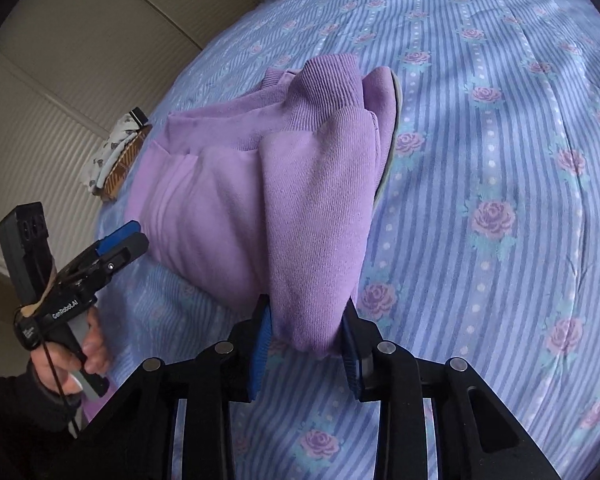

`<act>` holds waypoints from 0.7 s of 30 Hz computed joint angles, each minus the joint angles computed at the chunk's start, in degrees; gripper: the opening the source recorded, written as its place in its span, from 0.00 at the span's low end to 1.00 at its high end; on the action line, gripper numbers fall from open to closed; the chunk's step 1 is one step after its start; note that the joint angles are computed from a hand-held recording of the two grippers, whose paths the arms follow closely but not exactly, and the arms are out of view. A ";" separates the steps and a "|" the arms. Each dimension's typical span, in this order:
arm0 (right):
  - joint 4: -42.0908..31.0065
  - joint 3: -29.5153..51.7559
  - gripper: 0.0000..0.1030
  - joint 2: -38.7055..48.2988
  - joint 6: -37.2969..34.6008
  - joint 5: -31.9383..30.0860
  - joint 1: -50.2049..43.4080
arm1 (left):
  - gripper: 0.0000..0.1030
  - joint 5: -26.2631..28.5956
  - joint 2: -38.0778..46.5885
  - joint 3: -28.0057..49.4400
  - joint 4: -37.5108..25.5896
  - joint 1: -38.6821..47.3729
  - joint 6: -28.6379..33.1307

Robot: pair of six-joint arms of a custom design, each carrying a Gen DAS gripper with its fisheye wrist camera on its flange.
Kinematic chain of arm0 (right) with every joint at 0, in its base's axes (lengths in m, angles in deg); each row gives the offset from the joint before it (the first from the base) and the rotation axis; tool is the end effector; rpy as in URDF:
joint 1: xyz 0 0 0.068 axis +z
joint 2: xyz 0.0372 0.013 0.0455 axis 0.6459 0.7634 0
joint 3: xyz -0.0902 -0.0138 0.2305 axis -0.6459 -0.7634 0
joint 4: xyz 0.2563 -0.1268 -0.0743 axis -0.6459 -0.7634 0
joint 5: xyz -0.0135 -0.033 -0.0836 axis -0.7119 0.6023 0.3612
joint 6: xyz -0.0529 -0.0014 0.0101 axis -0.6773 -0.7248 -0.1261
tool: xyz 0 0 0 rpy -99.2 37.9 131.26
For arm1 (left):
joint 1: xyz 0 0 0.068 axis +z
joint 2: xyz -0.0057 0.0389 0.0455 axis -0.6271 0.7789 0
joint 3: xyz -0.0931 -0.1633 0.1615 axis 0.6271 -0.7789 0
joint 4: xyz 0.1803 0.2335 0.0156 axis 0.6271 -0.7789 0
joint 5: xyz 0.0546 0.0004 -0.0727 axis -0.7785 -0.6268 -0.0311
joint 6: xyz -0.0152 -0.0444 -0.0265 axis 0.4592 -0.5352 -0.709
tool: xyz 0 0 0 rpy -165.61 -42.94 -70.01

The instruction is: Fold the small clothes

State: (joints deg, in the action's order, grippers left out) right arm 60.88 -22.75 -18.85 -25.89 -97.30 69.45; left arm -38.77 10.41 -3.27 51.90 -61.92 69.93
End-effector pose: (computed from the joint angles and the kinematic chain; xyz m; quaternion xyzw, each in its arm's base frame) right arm 0.1910 0.1174 0.1314 -0.0032 0.9442 0.2656 0.1947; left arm 0.2099 -0.0936 0.1675 0.1439 0.9274 -0.1383 0.3163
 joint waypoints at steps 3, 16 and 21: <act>-0.57 -0.95 0.32 -2.34 3.41 2.69 0.90 | 0.78 0.00 0.24 0.17 -0.36 0.61 0.59; 1.86 -13.26 0.51 -22.23 44.29 34.83 24.15 | 0.79 3.15 -0.19 -1.67 3.01 12.26 4.98; 9.49 -12.84 0.56 -13.21 54.49 40.57 27.31 | 0.80 7.39 0.15 -1.89 3.13 16.44 6.42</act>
